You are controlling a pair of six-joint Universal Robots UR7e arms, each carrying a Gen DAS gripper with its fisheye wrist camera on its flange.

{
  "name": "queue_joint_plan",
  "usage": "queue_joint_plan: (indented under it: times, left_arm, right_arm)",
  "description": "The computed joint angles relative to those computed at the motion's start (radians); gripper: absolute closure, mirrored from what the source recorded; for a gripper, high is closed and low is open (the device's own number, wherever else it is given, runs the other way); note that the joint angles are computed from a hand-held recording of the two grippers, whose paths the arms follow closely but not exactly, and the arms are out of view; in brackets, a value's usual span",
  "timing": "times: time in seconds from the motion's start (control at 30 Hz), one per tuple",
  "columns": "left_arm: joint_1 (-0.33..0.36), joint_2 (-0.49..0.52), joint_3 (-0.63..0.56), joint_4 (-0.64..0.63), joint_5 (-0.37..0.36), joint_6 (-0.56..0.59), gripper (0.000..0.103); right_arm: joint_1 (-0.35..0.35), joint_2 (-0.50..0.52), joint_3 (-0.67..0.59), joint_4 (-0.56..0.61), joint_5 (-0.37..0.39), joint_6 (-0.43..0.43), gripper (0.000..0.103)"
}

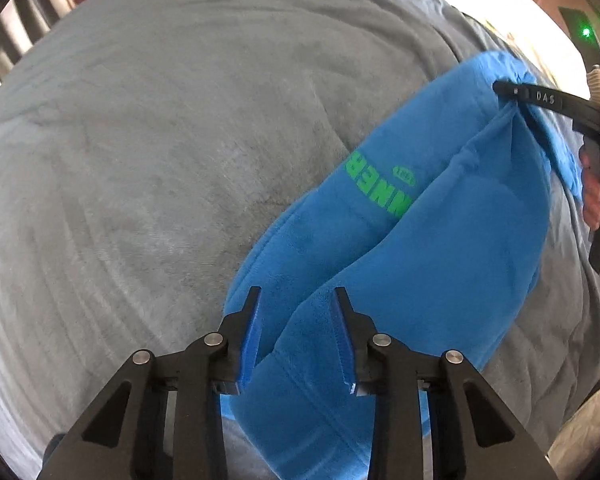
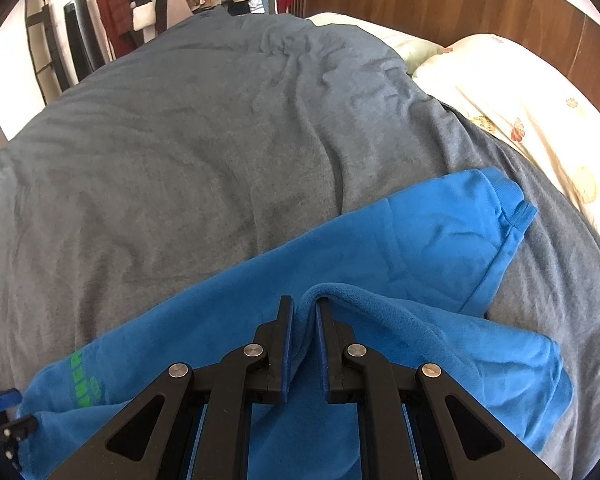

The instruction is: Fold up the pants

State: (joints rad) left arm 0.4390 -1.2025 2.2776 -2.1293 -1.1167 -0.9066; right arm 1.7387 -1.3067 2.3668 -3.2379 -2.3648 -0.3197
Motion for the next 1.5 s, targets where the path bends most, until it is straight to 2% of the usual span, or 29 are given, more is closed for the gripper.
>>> queue_joint_plan:
  times: [0.2,0.3,0.33,0.37,0.5,0.6,0.67,0.73,0.87,1.07,1.2,1.37,1.43,1.47,1.5]
  left_arm:
    - [0.034,0.027,0.003,-0.033,-0.057,0.060,0.071]
    - [0.038,0.022,0.015,-0.057,-0.072,0.061,0.079]
    - [0.033,0.022,0.016,-0.053,-0.068,0.060,0.089]
    - [0.020,0.019,0.014,-0.040,-0.059,0.059,0.092]
    - [-0.039,-0.017,0.014,-0.012,-0.024,0.010,0.093]
    - [-0.087,-0.054,0.011,0.027,0.018,-0.034,0.093]
    - [-0.097,-0.062,0.004,0.044,0.060,-0.059,0.093]
    - [-0.104,-0.073,0.010,0.080,0.089,-0.091,0.093]
    - [-0.067,-0.077,0.014,0.097,0.116,-0.118,0.093]
    - [-0.036,-0.047,0.011,0.102,0.115,-0.130,0.093]
    - [-0.019,-0.036,0.008,0.098,0.111,-0.140,0.093]
    - [0.011,0.005,-0.020,0.103,0.119,-0.144,0.090]
    - [0.007,0.017,-0.034,0.130,0.130,-0.161,0.083]
    - [0.004,0.020,-0.039,0.142,0.135,-0.172,0.080]
    - [-0.003,0.015,-0.041,0.151,0.146,-0.192,0.072]
  right_arm:
    - [-0.003,0.014,0.003,-0.029,-0.005,-0.025,0.092]
    - [-0.002,0.024,0.005,-0.053,-0.011,-0.046,0.092]
    - [0.000,0.028,0.007,-0.063,-0.015,-0.054,0.092]
    - [0.001,0.029,0.008,-0.068,-0.016,-0.058,0.092]
    - [0.009,0.007,0.013,-0.063,-0.012,-0.051,0.092]
    - [0.021,-0.027,0.012,-0.030,-0.003,-0.013,0.092]
    - [0.029,-0.049,0.003,0.007,0.005,0.018,0.092]
    - [0.035,-0.047,-0.008,-0.003,0.012,0.013,0.092]
    - [0.039,0.019,-0.050,-0.050,-0.004,-0.037,0.092]
    - [0.013,0.112,-0.090,-0.106,-0.006,-0.091,0.092]
    - [-0.002,0.165,-0.116,-0.112,-0.020,-0.094,0.092]
    - [-0.007,0.201,-0.150,-0.052,-0.037,-0.068,0.091]
    - [-0.009,0.203,-0.172,0.033,-0.052,-0.032,0.087]
    - [-0.009,0.199,-0.182,0.079,-0.053,-0.020,0.079]
    - [-0.009,0.193,-0.189,0.122,-0.047,-0.013,0.072]
